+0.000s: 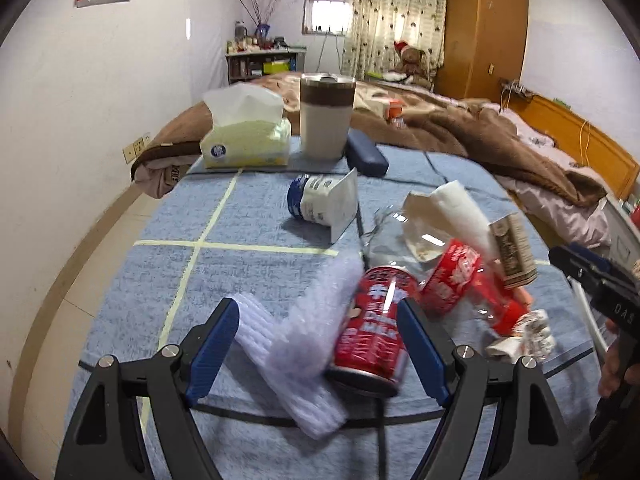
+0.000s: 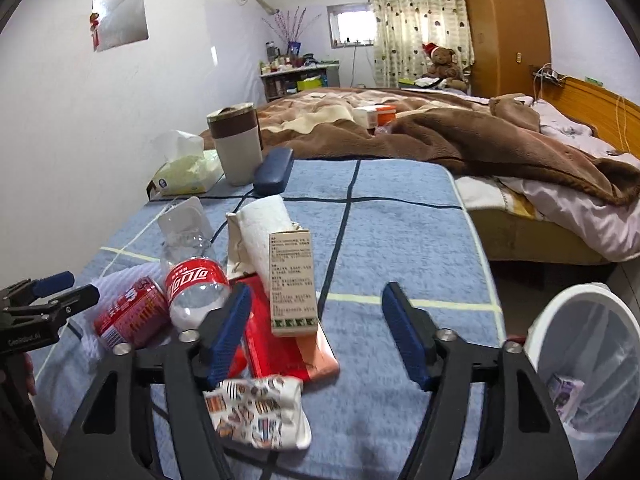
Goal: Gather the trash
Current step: 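Grasp the white foam net with left tool while right tool grasps the small medicine box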
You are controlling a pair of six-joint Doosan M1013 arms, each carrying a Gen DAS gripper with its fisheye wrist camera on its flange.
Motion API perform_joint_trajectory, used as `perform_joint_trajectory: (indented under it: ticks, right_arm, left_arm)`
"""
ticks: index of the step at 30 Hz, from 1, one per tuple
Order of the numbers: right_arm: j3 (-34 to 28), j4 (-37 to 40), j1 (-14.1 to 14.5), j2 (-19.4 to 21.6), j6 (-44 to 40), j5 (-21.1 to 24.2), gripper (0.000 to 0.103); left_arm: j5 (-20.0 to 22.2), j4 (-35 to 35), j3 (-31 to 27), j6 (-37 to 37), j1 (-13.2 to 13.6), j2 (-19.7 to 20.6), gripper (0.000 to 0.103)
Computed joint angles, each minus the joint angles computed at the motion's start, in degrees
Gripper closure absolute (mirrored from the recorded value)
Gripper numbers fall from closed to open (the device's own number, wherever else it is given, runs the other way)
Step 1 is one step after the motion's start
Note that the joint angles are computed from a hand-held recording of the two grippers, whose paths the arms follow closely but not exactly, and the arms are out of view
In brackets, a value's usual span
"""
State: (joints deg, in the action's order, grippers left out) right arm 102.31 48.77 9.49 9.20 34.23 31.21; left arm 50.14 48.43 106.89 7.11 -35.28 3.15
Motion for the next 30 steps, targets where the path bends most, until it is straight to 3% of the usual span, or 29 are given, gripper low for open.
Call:
perform_joint_trajectory:
  ticks: [7, 13, 18, 24, 30]
  right_arm:
    - [-1.38, -3.92, 0.92, 1.2, 3.41, 1.3, 0.052]
    - [-2.06, -5.86, 1.28, 1.75, 5.35, 2.27, 0.058]
    - [-2.67, -7.15, 1.46, 2.26, 6.91, 3.11, 0.07]
    - [-2.75, -6.98, 1.47, 2.31, 6.75, 3.18, 0.07]
    - [-2.46, -6.06, 1.24, 2.21, 6.5, 2.84, 0.071]
  left_arm:
    - [-2.75, -5.89, -0.27, 5.18, 3.36, 0.8, 0.036]
    - [-4.15, -10.51, -1.33, 10.69, 5.34, 2.07, 0.041]
    - [-6.52, -14.41, -1.96, 15.26, 6.26, 2.61, 0.048]
    - [-8.72, -16.32, -2.02, 16.38, 6.11, 3.13, 0.07]
    - [-8.18, -14.4, -2.26, 13.94, 5.34, 3.36, 0.075]
